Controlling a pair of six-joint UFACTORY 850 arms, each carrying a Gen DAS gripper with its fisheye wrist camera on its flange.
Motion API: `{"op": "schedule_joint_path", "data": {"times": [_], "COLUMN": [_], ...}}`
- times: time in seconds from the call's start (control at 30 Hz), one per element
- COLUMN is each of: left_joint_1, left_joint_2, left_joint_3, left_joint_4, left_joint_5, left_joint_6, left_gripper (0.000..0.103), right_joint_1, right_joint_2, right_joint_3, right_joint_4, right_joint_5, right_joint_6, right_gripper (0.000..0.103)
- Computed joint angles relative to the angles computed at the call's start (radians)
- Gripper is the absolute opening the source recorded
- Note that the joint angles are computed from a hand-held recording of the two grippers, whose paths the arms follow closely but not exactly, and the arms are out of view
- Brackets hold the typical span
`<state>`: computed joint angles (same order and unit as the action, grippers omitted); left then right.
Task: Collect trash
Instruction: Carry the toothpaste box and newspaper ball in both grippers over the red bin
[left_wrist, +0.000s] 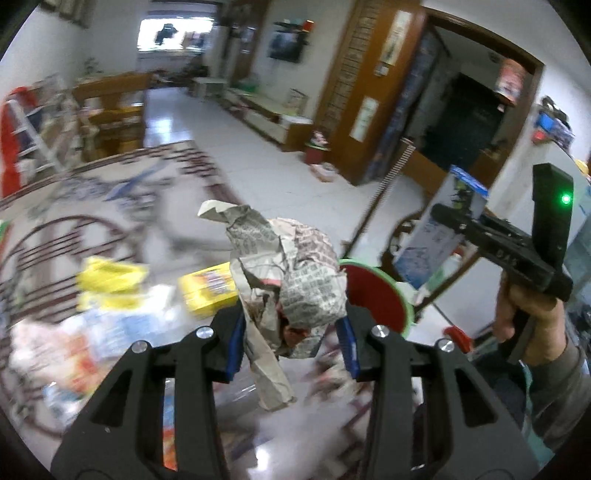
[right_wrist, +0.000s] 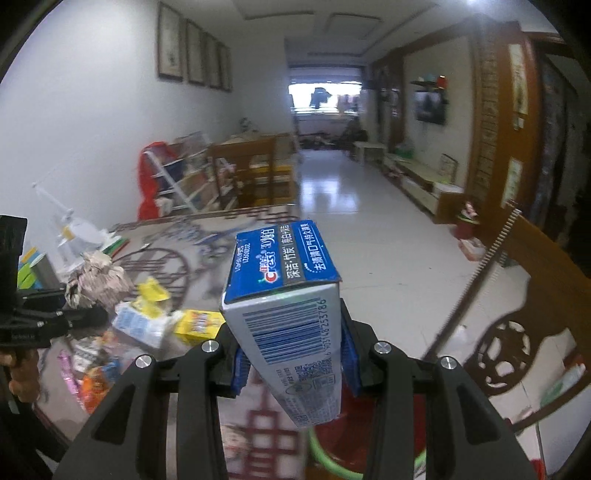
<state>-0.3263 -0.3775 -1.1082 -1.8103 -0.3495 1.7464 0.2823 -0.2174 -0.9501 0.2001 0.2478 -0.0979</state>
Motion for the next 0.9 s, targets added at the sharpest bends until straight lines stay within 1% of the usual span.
{"op": "schedule_joint_path", "data": {"times": [0.1, 0.2, 0.27, 0.33, 0.4, 0.47, 0.5, 0.57, 0.63, 0.7, 0.8, 0.87, 0.9], "left_joint_1": [-0.045, -0.086, -0.108, -0.120, -0.129, -0.141, -0.143, -0.152, -0.161, -0.165, -0.170, -0.173, -0.175], "left_joint_2": [-0.067, -0.135, -0.182, -0.230, -0.277, -0.310, -0.332, -0.362, -0.397, -0.424, -0.457, -0.473, -0.481], "left_joint_3": [-0.084, -0.175, -0.241, -0.303, -0.367, -0.412, -0.437, -0.471, -0.511, -0.537, -0.573, -0.593, -0.604], "left_joint_4": [0.089, 0.169, 0.228, 0.290, 0.368, 0.426, 0.450, 0.502, 0.540, 0.568, 0.603, 0.625, 0.639], "left_joint_5": [-0.040, -0.059, -0.076, -0.096, -0.132, -0.142, -0.151, -0.158, -0.167, -0.174, -0.201, -0.213, -0.217], "left_joint_6": [-0.089, -0.169, -0.236, -0.293, -0.366, -0.408, -0.426, -0.474, -0.518, -0.550, -0.591, -0.616, -0.631], "left_gripper": [0.040, 0.040, 0.040, 0.041, 0.041, 0.041, 0.041, 0.042, 0.041, 0.042, 0.042, 0.047, 0.050], "right_joint_1": [-0.045, -0.087, -0.099, -0.117, -0.141, -0.158, -0.160, -0.157, -0.167, -0.170, -0.179, -0.179, -0.179], "right_joint_2": [0.003, 0.001, -0.010, -0.014, -0.021, -0.026, -0.029, -0.030, -0.032, -0.036, -0.038, -0.044, -0.048], "right_joint_3": [0.018, 0.035, 0.041, 0.051, 0.064, 0.069, 0.070, 0.074, 0.075, 0.075, 0.074, 0.067, 0.063], "right_joint_4": [0.012, -0.032, 0.000, -0.004, -0.035, -0.065, -0.059, 0.019, 0.006, 0.024, -0.020, -0.018, -0.011], "right_joint_5": [0.011, 0.025, 0.040, 0.051, 0.059, 0.053, 0.054, 0.055, 0.050, 0.052, 0.050, 0.045, 0.045], "right_joint_6": [0.002, 0.078, 0.072, 0.097, 0.148, 0.196, 0.194, 0.116, 0.147, 0.139, 0.200, 0.201, 0.194], "right_gripper": [0.038, 0.038, 0.038, 0.038, 0.038, 0.038, 0.038, 0.038, 0.038, 0.038, 0.039, 0.040, 0.042]}}
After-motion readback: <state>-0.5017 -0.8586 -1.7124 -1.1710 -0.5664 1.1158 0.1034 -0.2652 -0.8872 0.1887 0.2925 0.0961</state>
